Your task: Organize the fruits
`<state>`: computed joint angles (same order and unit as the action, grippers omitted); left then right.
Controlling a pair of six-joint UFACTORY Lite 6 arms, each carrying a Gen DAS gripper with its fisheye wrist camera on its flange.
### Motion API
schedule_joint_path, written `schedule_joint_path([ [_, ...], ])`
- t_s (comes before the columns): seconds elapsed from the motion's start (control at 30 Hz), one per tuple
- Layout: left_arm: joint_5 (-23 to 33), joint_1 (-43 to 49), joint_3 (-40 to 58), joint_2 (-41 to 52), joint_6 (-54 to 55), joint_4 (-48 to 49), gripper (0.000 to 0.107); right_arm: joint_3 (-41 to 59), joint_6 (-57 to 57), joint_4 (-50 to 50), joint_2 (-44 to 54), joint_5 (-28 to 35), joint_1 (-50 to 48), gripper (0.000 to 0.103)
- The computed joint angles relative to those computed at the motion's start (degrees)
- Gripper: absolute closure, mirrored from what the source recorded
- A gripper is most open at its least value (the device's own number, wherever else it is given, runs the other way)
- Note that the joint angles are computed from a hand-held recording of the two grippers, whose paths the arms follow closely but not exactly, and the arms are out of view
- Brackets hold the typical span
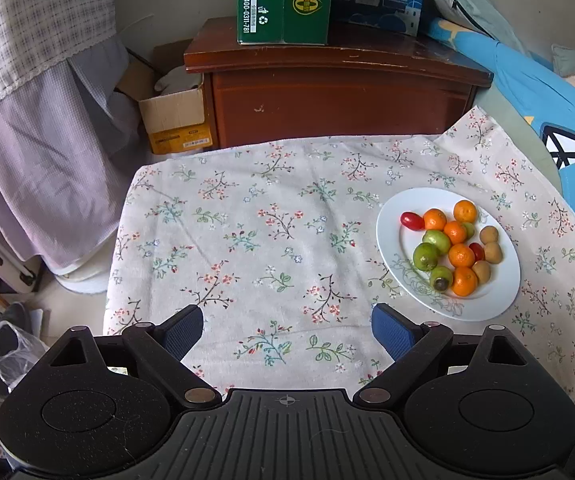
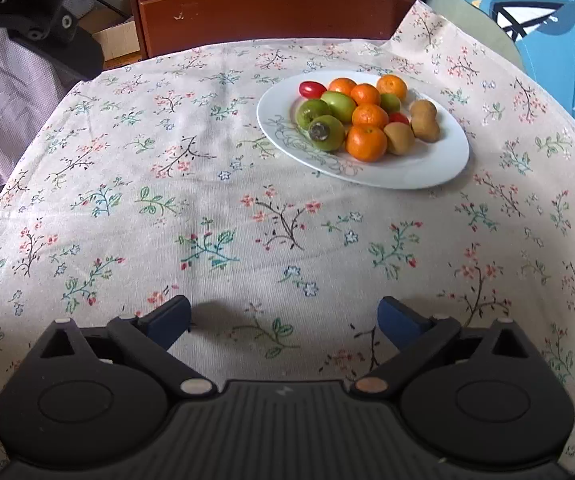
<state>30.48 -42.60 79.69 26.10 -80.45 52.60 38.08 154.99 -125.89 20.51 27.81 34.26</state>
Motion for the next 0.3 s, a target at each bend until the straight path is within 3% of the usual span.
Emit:
schedule_joint_path([
  [0.3, -0.7, 0.7, 0.5, 1.0, 1.3, -1.5, 0.014, 5.3, 7.0, -12.4, 7.5, 5.1, -2.3, 0.001],
])
